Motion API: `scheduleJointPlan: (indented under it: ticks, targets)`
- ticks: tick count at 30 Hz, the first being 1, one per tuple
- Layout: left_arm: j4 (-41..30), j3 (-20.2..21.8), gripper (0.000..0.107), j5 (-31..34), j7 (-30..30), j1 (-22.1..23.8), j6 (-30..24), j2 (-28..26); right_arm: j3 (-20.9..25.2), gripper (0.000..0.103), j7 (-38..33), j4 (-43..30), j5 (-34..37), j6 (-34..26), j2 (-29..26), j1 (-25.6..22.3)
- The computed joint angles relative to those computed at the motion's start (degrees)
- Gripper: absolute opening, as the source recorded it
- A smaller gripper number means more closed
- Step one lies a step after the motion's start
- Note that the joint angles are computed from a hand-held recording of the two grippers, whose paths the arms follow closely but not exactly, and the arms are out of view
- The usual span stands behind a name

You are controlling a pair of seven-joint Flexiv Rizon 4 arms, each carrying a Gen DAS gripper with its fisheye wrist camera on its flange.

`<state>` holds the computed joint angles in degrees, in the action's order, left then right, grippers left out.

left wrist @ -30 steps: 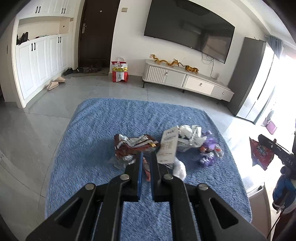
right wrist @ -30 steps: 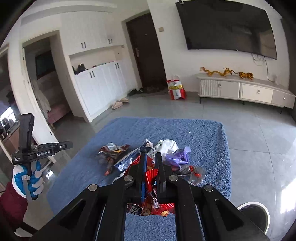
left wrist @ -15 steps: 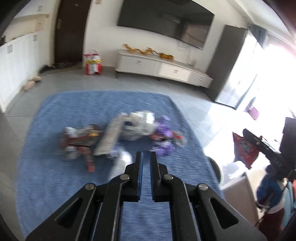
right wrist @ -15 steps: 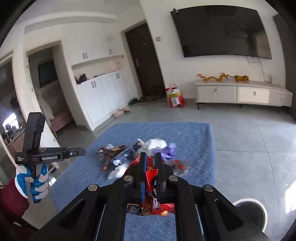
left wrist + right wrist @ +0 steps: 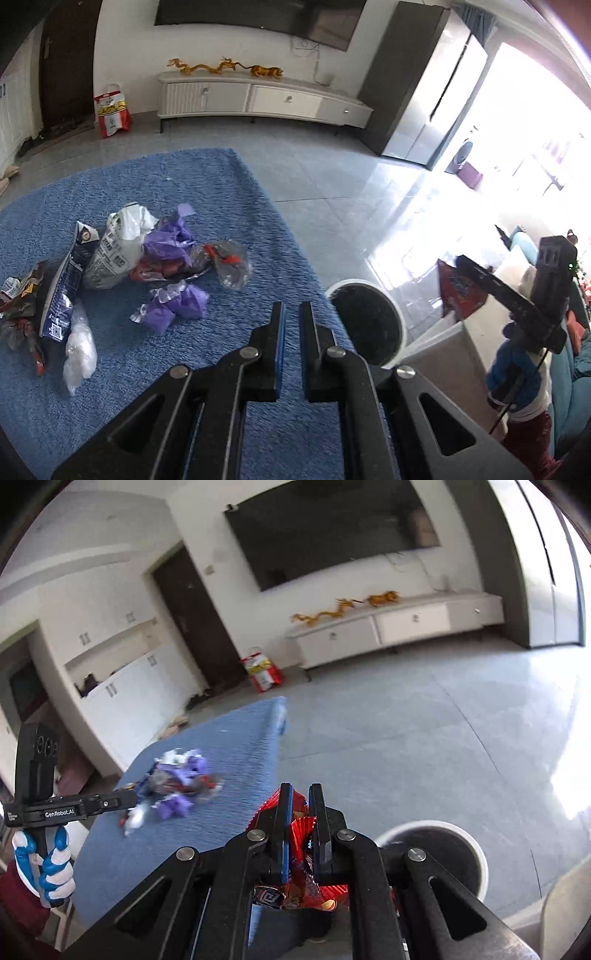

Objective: Collect trash

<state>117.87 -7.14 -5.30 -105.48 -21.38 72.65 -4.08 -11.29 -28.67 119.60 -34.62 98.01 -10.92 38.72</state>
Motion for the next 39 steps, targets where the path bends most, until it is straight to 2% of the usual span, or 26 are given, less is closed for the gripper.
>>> scheduleJointPlan:
  ticks: [4,6,7,8,11,14,18,27,28,30,31,32,35,39]
  targets:
    - [1.45,2.35,0.011,3.99,-4.75,1.58,-0.18,1.51,1.34,0.008,-1.64,0.58,3.27,1.95,-1.33,-2.04]
    - [2.99,3.88,0.027,6.45,-7.25,3.43,-1.51,3.5,4.27,0.008,-3.36,0.25,5.32,2.73,-2.39,-4.89]
    - [3.49,4.76,0.04,10.09,-10.35,4.71,-2.88,4.97,6.09,0.008,-4.1,-0.16,6.28,3.08,-3.13,-6.59]
    - [3.86,5.17,0.043,13.6,-12.76,6.09,-4.21,6.33,8.05,0.008,-4.86,-0.56,7.09,3.3,-3.8,-8.41]
    - [3.66,4.94,0.044,23.75,-16.35,10.55,-11.84,10.25,12.85,0.008,-6.85,-1.99,9.27,3.13,-5.73,-12.5]
    - [2.98,3.73,0.044,31.25,-17.43,14.05,-19.21,12.26,17.74,0.008,-9.06,-3.25,11.27,2.69,-7.42,-16.8]
    - [2.07,3.19,0.044,35.31,-14.98,16.14,-23.09,11.53,21.08,0.008,-11.65,-4.92,13.96,1.66,-8.96,-19.2]
    - [-4.54,3.08,0.044,44.7,-13.96,14.7,-27.26,3.99,21.99,0.008,-16.18,-6.61,19.24,-1.19,-9.55,-18.54]
    - [-5.42,3.47,0.043,45.07,-13.41,14.41,-28.06,2.93,21.83,0.008,-16.43,-6.76,19.61,-1.58,-9.56,-18.28]
    - [-6.48,4.6,0.035,44.97,-13.18,13.94,-28.29,1.4,21.58,0.008,-16.83,-6.95,20.32,-2.07,-9.6,-17.85]
    - [-6.52,5.36,0.017,43.59,-12.73,14.02,-27.83,0.92,21.31,0.008,-16.92,-7.02,20.59,-2.26,-9.63,-17.48]
    - [-6.44,5.92,0.009,42.15,-12.25,14.04,-27.28,0.55,21.02,0.008,-16.98,-7.14,20.79,-2.48,-9.68,-17.09]
    - [-6.01,7.32,0.003,41.29,-13.44,14.03,-25.06,0.69,21.05,0.008,-17.42,-7.56,21.29,-3.07,-9.95,-16.71]
    - [-3.5,8.51,0.002,38.41,-15.82,14.74,-21.01,3.95,21.69,0.008,-18.38,-7.73,21.94,-3.24,-10.03,-17.11]
